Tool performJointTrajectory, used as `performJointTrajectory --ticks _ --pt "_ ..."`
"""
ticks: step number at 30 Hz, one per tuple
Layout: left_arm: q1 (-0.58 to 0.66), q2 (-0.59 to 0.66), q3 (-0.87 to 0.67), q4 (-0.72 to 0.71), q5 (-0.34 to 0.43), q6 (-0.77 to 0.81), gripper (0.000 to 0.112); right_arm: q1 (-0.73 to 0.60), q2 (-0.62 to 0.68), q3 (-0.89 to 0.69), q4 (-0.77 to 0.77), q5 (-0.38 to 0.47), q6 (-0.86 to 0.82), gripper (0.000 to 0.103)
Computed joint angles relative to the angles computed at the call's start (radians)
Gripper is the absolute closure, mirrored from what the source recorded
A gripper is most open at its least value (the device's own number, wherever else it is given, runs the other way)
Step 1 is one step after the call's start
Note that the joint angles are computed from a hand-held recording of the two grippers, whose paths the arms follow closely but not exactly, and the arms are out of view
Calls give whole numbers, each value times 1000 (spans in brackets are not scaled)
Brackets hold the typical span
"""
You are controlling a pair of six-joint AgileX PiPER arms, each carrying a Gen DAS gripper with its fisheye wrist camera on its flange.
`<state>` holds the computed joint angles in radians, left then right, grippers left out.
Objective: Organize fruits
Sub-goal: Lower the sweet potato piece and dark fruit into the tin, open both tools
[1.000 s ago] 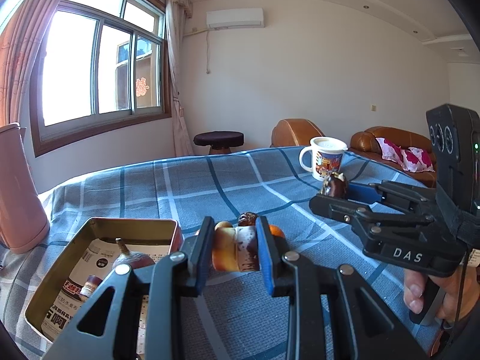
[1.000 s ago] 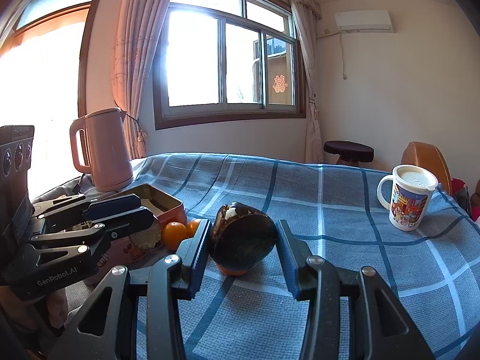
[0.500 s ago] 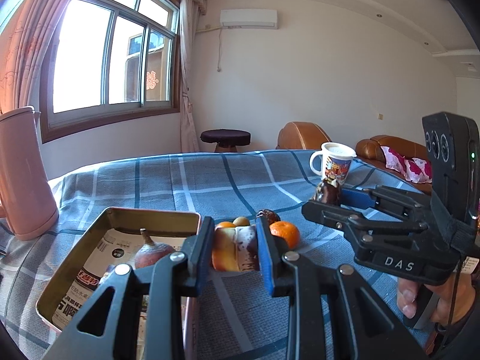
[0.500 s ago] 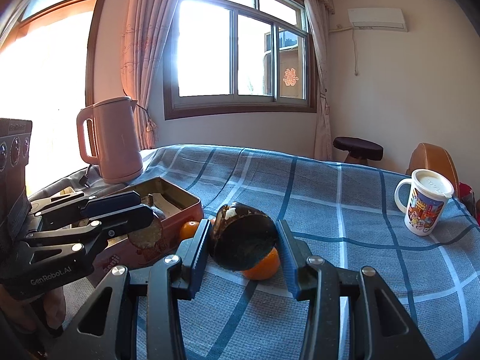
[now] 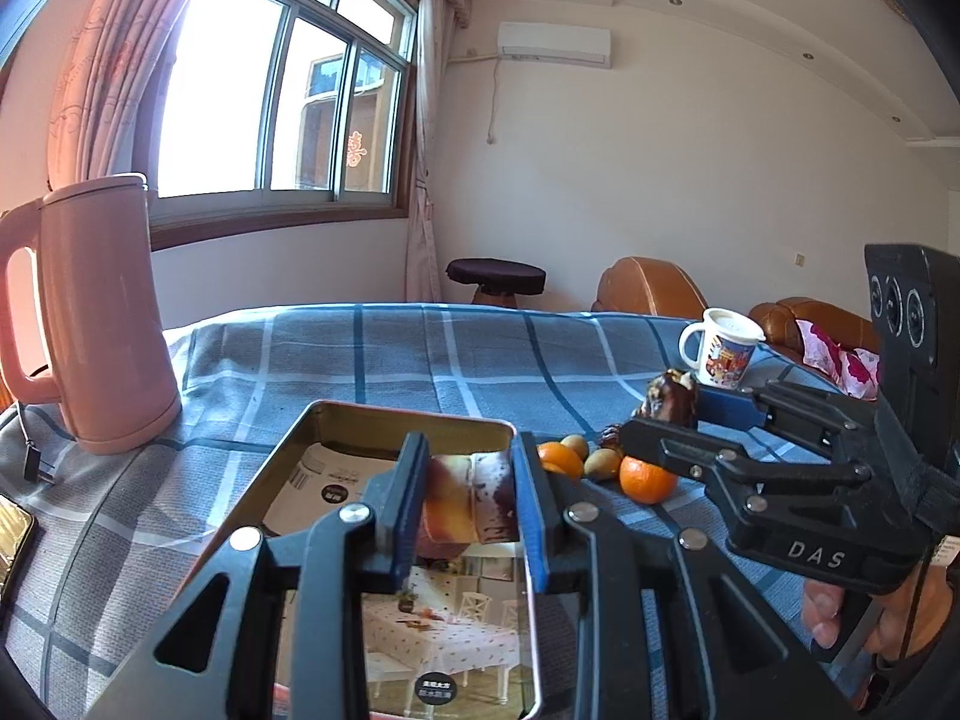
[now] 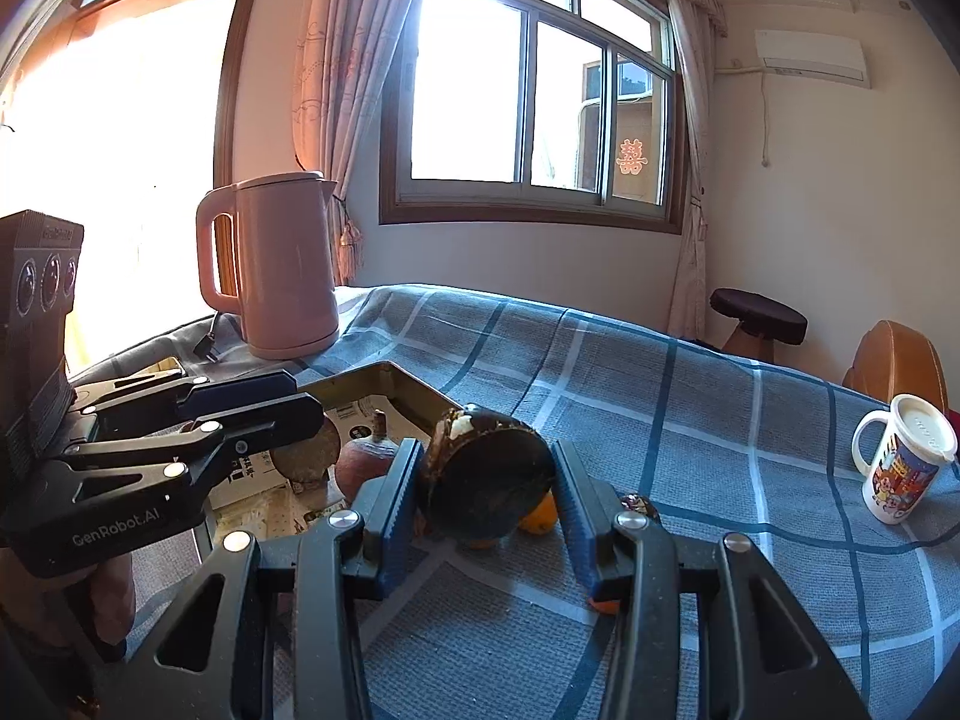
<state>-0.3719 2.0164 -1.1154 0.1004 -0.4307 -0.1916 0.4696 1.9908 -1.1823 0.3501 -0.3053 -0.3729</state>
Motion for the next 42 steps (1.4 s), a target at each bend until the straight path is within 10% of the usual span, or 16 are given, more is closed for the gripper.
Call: performJointTrajectory --ticks 14,42 --pt "108 5 2 48 39 -61 83 73 111 -208 176 141 -205 58" --pt "139 56 -78 201 158 -214 83 126 257 -404 1346 217 -1364 58"
